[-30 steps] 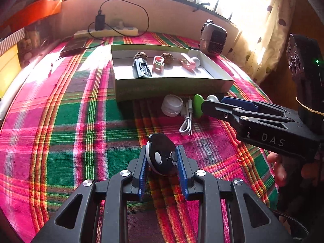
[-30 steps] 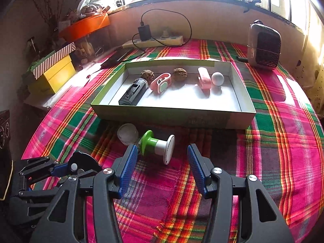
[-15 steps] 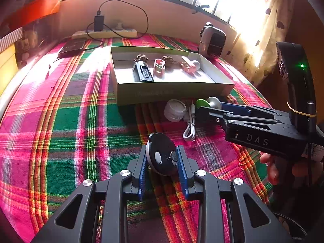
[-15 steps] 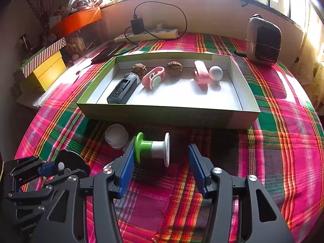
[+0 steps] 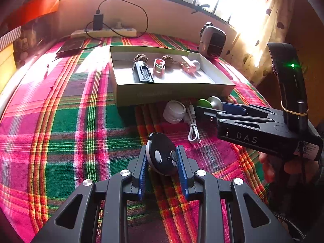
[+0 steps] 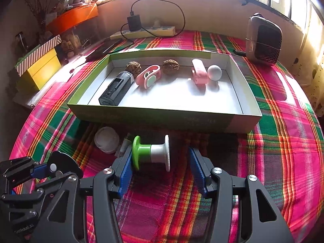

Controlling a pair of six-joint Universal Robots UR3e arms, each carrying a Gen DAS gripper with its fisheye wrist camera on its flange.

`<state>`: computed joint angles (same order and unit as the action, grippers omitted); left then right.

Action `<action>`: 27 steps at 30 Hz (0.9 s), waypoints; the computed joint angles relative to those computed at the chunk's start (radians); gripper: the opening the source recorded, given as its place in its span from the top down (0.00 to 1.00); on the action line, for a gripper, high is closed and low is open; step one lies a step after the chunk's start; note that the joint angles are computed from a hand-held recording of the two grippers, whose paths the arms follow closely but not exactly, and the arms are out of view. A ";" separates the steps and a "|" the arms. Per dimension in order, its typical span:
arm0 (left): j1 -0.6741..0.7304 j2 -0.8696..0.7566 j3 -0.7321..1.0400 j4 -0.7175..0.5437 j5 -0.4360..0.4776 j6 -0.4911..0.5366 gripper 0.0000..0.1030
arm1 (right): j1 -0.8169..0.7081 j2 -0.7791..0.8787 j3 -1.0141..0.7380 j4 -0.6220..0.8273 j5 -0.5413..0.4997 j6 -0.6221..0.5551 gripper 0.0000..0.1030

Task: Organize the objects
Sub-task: 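Move the right tool to the green-and-white spool and close on it while the left tool holds the disc, then lift the spool with the right tool while the left tool lifts the disc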

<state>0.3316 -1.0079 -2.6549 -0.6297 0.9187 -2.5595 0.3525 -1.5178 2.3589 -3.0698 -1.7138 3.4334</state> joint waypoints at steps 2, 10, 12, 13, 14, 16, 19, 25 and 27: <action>0.002 0.001 0.000 -0.002 -0.002 0.000 0.75 | 0.000 0.002 -0.001 -0.002 -0.002 0.003 0.49; -0.004 -0.010 0.002 0.010 0.000 -0.007 0.76 | -0.001 -0.002 0.015 -0.024 -0.004 0.004 0.54; -0.013 -0.026 0.003 0.032 0.005 -0.018 0.76 | -0.015 -0.012 0.031 -0.038 0.017 0.000 0.61; -0.011 -0.023 0.003 0.028 0.003 -0.016 0.76 | -0.017 -0.014 0.034 -0.041 0.022 -0.004 0.62; -0.011 -0.023 0.003 0.028 0.003 -0.016 0.76 | -0.016 -0.014 0.034 -0.041 0.023 -0.006 0.64; -0.011 -0.024 0.004 0.027 0.004 -0.015 0.76 | -0.011 -0.011 0.031 -0.045 0.026 -0.010 0.67; -0.010 -0.023 0.004 0.025 0.003 -0.015 0.76 | -0.008 -0.007 0.029 -0.047 0.024 -0.007 0.67; -0.009 -0.023 0.006 0.023 0.002 -0.014 0.76 | -0.011 -0.009 0.038 -0.057 0.029 -0.005 0.68; -0.012 -0.025 0.006 0.026 0.003 -0.017 0.76 | -0.012 -0.009 0.038 -0.057 0.029 -0.006 0.68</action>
<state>0.3199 -1.0330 -2.6492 -0.6032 0.9221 -2.5761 0.3408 -1.5269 2.3972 -3.1265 -1.6852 3.4276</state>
